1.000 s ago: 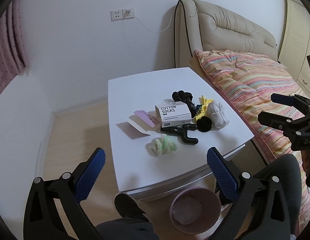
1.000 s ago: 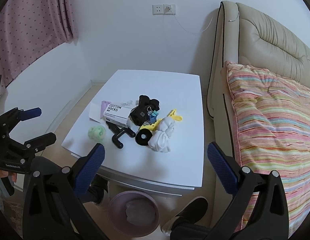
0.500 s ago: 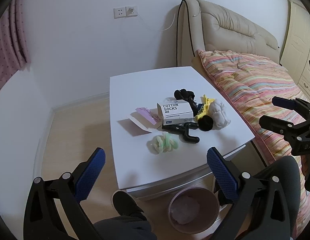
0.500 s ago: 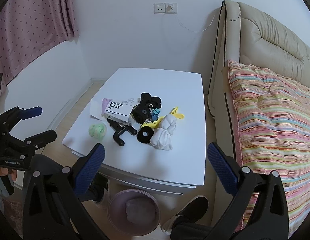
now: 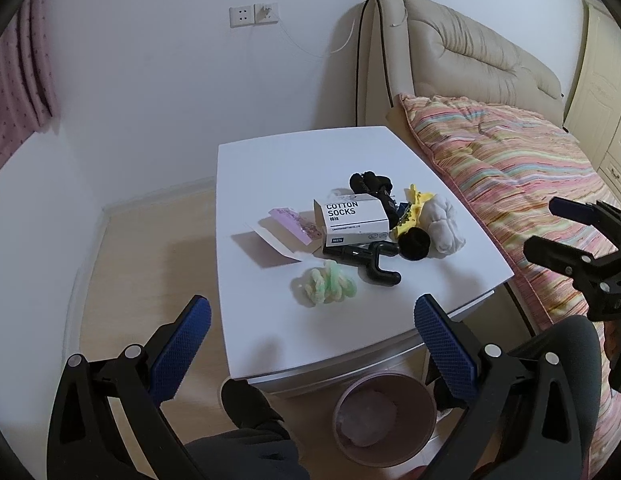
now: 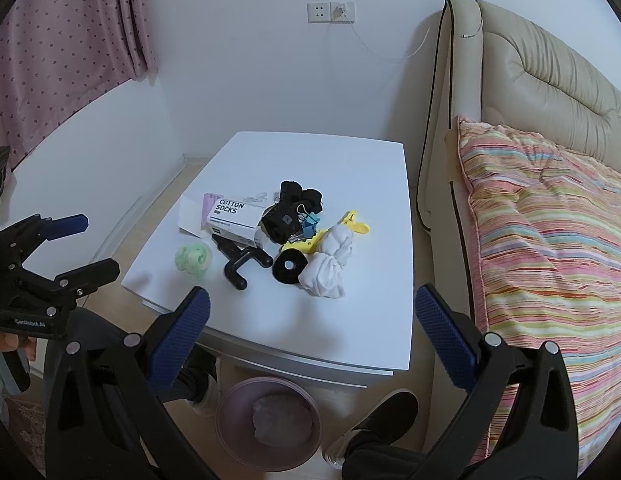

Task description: Collect trash

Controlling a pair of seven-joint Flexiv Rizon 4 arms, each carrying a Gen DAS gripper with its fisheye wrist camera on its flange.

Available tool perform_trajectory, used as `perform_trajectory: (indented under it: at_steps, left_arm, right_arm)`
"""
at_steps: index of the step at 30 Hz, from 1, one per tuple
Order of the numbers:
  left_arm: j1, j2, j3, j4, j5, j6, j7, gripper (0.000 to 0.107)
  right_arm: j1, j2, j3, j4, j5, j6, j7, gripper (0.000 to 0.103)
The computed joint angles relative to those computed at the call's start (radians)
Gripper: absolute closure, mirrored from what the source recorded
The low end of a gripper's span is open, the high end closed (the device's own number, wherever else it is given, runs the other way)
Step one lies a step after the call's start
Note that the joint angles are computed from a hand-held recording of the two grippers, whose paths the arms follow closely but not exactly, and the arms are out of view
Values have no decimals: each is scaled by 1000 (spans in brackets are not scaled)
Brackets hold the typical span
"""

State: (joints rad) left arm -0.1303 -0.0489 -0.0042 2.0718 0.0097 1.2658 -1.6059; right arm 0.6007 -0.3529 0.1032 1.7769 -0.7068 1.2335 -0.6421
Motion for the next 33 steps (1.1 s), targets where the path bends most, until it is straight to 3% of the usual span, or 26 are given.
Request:
perform_trajectory:
  at_steps: [7, 13, 26, 33]
  left_arm:
    - [4, -38, -5, -25, -52, -18, 27, 9]
    - [4, -92, -8, -89, -73, -103, 32, 9]
    - [-4, -193, 5, -170, -68, -178, -33, 10]
    - [-7, -217, 1, -180, -79, -185, -24, 28]
  right_arm:
    - [-3, -6, 7, -4, 21, -8, -19, 3]
    - [-3, -6, 8, 0, 32, -11, -26, 3]
    - [-14, -5, 7, 11, 48, -3, -29, 3]
    - [-18, -8, 7, 13, 61, 5, -37, 3]
